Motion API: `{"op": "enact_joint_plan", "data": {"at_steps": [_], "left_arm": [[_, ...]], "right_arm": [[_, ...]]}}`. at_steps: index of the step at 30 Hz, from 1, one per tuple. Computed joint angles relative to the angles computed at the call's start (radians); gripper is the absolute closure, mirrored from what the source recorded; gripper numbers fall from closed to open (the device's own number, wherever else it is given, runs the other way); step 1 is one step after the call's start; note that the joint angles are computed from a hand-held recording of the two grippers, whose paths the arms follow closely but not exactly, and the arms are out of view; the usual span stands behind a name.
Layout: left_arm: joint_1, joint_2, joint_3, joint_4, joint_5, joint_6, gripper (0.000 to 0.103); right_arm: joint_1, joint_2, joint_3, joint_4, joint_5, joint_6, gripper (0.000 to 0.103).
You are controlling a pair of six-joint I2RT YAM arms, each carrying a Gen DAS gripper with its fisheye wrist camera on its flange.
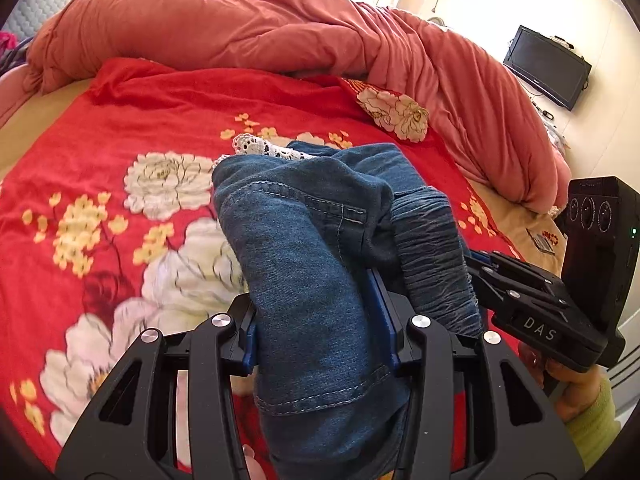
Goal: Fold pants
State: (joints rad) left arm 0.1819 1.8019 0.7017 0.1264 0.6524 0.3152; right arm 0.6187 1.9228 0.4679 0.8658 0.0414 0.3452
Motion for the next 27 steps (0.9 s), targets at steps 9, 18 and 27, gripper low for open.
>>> {"op": "enact_joint_plan", "data": {"at_steps": [9,18,27], "left_arm": [[-0.035,0.104,0.143,0.026,-0.036,-0.032,0.066],[-0.054,0.206,0.221,0.055,-0.058,-0.046,0.066],[-0.059,0.277,0.268,0.041,-0.086,-0.041,0.066]], "right_arm": [[-0.068,0.064,0.158,-0.099,-0.026,-0.046,0.084],[-0.098,0.152,0.271,-0.147,-0.029,-0.056,0.084],[-0.107,0.216,0.321,-0.193,-0.035,-0.037,0.084]]}}
